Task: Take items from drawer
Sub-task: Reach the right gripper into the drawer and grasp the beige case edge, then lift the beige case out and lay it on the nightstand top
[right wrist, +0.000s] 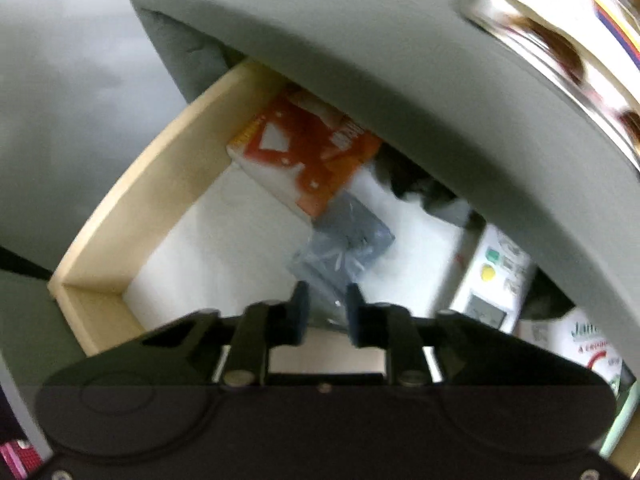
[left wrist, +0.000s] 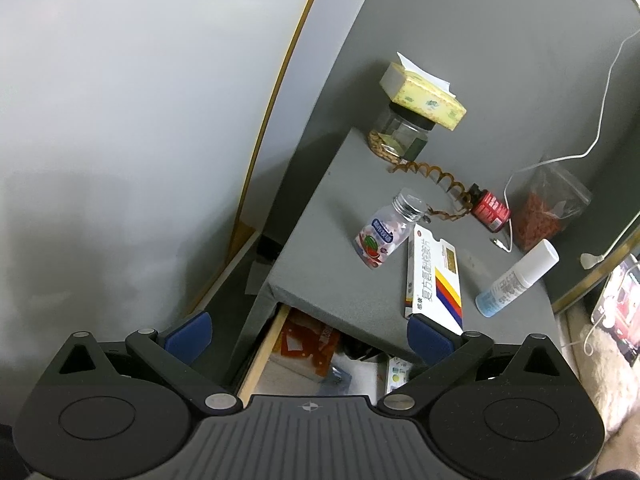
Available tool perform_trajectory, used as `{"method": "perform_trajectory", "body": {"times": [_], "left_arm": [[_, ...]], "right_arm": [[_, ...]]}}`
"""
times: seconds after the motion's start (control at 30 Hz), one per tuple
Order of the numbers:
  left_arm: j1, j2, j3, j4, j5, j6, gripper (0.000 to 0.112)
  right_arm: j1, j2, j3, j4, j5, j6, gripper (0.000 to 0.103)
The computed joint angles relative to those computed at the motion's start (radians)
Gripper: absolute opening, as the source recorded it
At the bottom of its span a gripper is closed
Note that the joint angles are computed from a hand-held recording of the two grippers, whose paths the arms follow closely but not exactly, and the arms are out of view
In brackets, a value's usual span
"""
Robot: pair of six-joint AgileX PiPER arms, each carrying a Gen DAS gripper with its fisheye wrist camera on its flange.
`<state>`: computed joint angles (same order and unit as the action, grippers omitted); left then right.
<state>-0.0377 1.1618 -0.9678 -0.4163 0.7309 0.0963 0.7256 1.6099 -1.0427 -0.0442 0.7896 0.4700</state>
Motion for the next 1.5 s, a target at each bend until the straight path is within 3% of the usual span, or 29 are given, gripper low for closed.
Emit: {"method": "perform_trajectory", "body": {"times": [0.1, 0.17, 0.2, 0.27, 0.33, 0.47, 0.5, 0.6, 0.7, 0.77, 0.9, 0.93, 0.97, 1.07, 1.13, 1.33, 1.4, 1.5], "left_arm": [[0.003, -0.002, 0.001, -0.004, 0.0, 0.005, 0.103], [0.001, -0.001, 0.001, -0.002, 0.0, 0.003, 0.103], [-0.002, 0.001, -0.001, 0.003, 0.002, -0.001, 0.103], [-0.008, 0.0, -0.001, 0.005, -0.001, -0.003, 0.103], [-0.019, 0.002, -0.003, 0.008, -0.004, -0.004, 0.103], [-0.028, 0.002, -0.002, -0.006, -0.004, 0.008, 0.103], [-0.031, 0.0, -0.001, -0.009, -0.005, 0.011, 0.103], [-0.036, -0.008, 0.005, -0.011, -0.008, 0.019, 0.103], [-0.034, -0.011, 0.008, -0.012, -0.007, 0.022, 0.103], [-0.03, -0.01, 0.007, -0.016, -0.007, 0.024, 0.103], [0.003, -0.015, 0.013, -0.068, 0.0, 0.069, 0.103], [0.01, -0.015, 0.013, -0.077, 0.002, 0.076, 0.103], [0.016, -0.016, 0.014, -0.086, 0.004, 0.083, 0.103], [0.034, -0.016, 0.013, -0.11, 0.01, 0.1, 0.103], [0.04, -0.013, 0.01, -0.119, 0.01, 0.101, 0.103], [0.036, -0.012, 0.006, -0.132, 0.012, 0.108, 0.103], [0.039, -0.01, 0.005, -0.134, 0.015, 0.11, 0.103], [0.052, -0.008, 0.005, -0.146, 0.019, 0.119, 0.103]], "right_arm": [[-0.023, -0.083, 0.065, 0.094, -0.011, -0.079, 0.039], [-0.032, -0.149, 0.093, 0.126, 0.006, -0.139, 0.064], [-0.037, -0.168, 0.101, 0.14, 0.016, -0.169, 0.067], [-0.071, -0.163, 0.07, 0.167, 0.141, -0.173, 0.07], [-0.176, -0.127, 0.024, 0.223, 0.2, -0.128, 0.072], [-0.314, -0.123, 0.112, 0.429, 0.22, 0.068, 0.067], [-0.315, -0.133, 0.155, 0.472, 0.186, 0.118, 0.067], [-0.246, -0.146, 0.202, 0.469, 0.097, 0.256, 0.078], [-0.129, -0.12, 0.156, 0.33, 0.053, 0.464, 0.077], [0.012, -0.044, 0.049, 0.151, 0.108, 0.582, 0.074], [0.161, 0.027, -0.055, 0.0, 0.157, 0.603, 0.067], [0.185, 0.02, -0.059, -0.01, 0.142, 0.58, 0.058], [0.189, 0.019, -0.063, -0.024, 0.142, 0.579, 0.042], [0.253, -0.045, -0.071, -0.091, 0.159, 0.608, 0.022], [0.243, -0.059, -0.062, -0.068, 0.147, 0.584, 0.021], [0.246, -0.15, 0.058, 0.103, 0.002, 0.547, 0.022], [0.262, -0.165, 0.088, 0.139, -0.045, 0.529, 0.024], [0.323, -0.163, 0.111, 0.181, -0.092, 0.481, 0.037]]}}
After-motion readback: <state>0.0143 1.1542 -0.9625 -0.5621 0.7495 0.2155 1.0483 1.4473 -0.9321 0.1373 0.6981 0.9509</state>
